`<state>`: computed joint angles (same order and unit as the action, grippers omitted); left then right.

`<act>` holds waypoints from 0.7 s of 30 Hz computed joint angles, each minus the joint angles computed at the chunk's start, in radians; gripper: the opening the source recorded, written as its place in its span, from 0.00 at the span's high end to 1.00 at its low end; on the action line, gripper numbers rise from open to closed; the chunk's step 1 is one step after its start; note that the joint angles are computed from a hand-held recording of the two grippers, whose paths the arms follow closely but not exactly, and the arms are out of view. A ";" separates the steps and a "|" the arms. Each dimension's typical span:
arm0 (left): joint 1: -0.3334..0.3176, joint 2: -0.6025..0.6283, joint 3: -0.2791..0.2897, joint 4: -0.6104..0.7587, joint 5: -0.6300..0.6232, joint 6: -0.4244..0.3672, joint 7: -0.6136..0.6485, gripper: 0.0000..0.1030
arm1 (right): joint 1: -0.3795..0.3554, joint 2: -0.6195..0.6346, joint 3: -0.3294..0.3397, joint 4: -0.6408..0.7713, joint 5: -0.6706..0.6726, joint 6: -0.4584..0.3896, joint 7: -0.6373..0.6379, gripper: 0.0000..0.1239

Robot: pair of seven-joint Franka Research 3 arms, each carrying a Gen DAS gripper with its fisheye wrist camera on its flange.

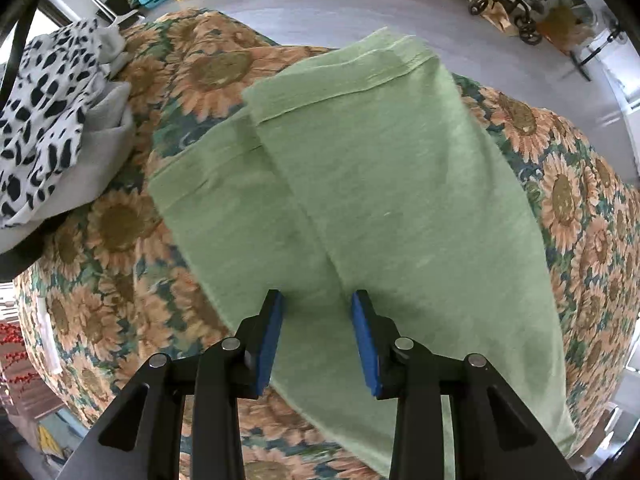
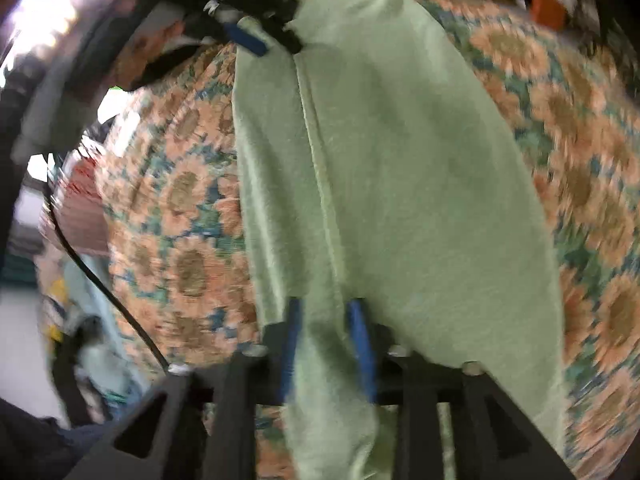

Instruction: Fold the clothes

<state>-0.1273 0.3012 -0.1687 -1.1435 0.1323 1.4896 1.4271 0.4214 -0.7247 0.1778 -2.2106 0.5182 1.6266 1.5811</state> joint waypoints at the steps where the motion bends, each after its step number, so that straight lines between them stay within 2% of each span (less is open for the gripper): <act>1: 0.009 -0.019 0.000 -0.019 -0.019 0.015 -0.002 0.65 | -0.006 -0.019 -0.019 -0.004 0.020 -0.003 0.017 0.67; 4: 0.055 -0.116 -0.007 -0.126 -0.181 0.119 -0.024 0.65 | -0.076 -0.104 -0.067 -0.037 0.043 0.029 0.101 0.66; 6: 0.065 -0.182 -0.012 -0.207 -0.277 0.175 -0.018 0.65 | -0.127 -0.140 -0.074 -0.052 0.003 0.025 0.154 0.75; 7: 0.063 -0.211 -0.015 -0.244 -0.317 0.191 -0.004 0.75 | -0.144 -0.158 -0.080 -0.058 -0.026 0.004 0.164 0.84; 9: 0.040 -0.268 -0.027 -0.318 -0.355 0.177 0.050 0.96 | -0.159 -0.182 -0.090 -0.077 -0.043 -0.026 0.165 0.89; 13: -0.016 -0.380 -0.031 -0.484 -0.466 0.188 0.138 0.96 | -0.142 -0.216 -0.061 -0.108 -0.044 -0.078 0.138 0.90; 16: -0.057 -0.456 -0.039 -0.612 -0.382 0.221 0.200 0.95 | -0.133 -0.242 -0.015 -0.134 -0.082 -0.113 0.130 0.90; 19: -0.089 -0.548 -0.036 -0.749 -0.318 0.321 0.226 0.96 | -0.137 -0.273 -0.033 -0.132 -0.081 -0.129 0.124 0.88; 21: -0.100 -0.562 -0.026 -0.755 -0.302 0.322 0.205 0.95 | -0.155 -0.283 -0.055 -0.115 -0.086 -0.124 0.112 0.84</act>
<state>-0.2277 -0.2612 -0.1947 -1.8989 -0.1700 1.8113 1.6316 0.2661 -1.0079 0.1225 -2.3253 0.4323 1.5026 1.6934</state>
